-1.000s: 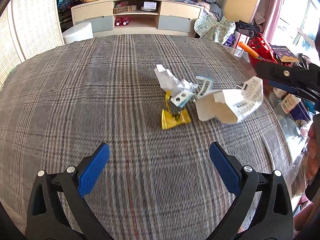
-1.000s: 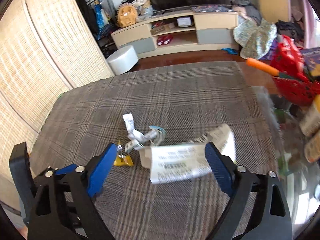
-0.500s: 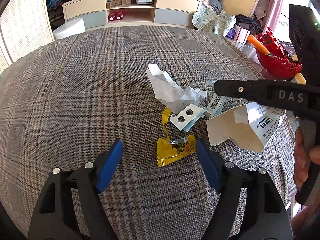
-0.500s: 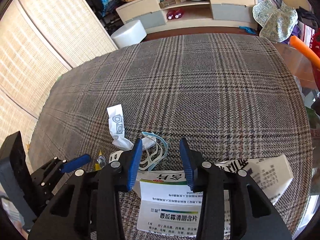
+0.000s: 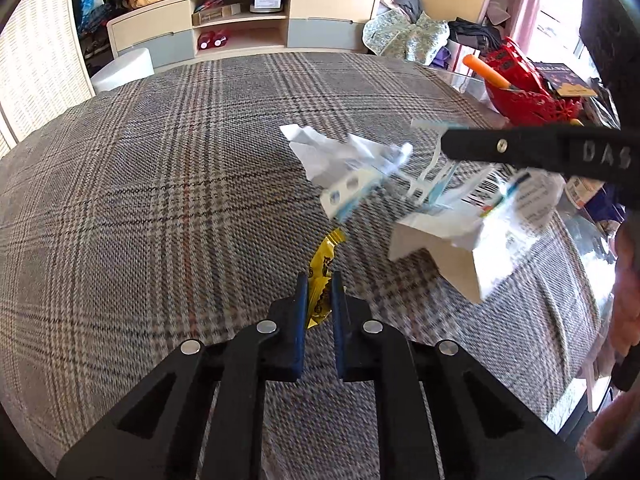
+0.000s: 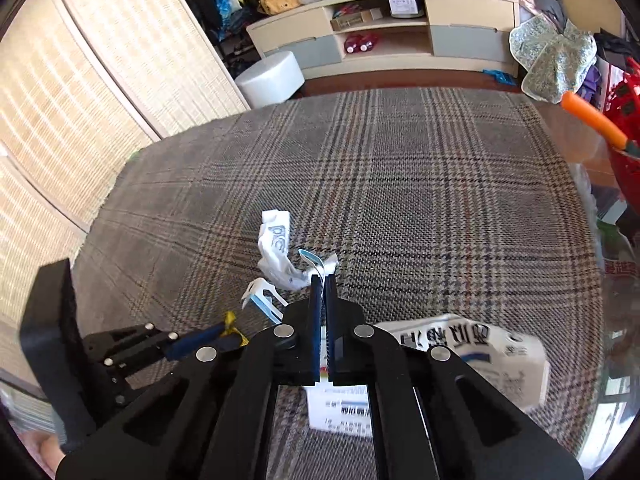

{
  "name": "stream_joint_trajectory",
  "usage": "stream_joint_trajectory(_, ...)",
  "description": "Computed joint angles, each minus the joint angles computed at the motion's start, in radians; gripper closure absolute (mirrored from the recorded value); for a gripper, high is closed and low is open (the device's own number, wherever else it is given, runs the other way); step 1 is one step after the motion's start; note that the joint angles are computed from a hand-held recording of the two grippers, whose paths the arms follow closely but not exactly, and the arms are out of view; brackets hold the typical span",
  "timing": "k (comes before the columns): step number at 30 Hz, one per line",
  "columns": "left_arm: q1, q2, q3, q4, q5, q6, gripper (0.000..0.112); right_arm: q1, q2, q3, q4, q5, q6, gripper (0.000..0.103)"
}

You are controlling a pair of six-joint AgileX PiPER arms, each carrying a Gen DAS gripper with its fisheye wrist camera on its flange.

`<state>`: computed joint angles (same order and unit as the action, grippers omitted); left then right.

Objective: Collect trash
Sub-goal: 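Grasp the yellow wrapper with the left gripper while the right grasps a white clip, then lower the yellow wrapper and white clip into the bin and open both grippers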

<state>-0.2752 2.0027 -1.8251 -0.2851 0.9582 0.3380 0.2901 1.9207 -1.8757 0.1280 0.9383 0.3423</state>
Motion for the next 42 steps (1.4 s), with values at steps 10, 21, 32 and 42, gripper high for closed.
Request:
stream_joint_trajectory(10,-0.019,-0.353,0.302,-0.03,0.003,0.007,0.103,0.1,-0.339,0.258,-0.138,0.005,0.144,0.1)
stream_joint_trajectory(21,-0.056,-0.772,0.713,-0.112,0.013,0.016,0.103,0.517,-0.774,0.73,-0.513,0.074,0.695,0.1)
stream_joint_trajectory(32,-0.177,-0.956,1.099,-0.109,-0.12,-0.051,0.103,0.91,-0.872,1.062,-0.705,0.135,1.277,0.099)
stream_joint_trajectory(42,-0.256,-0.804,1.322,-0.199,-0.414,0.024,0.103,0.892,-0.716,1.303,-0.709,-0.147,1.528,0.099)
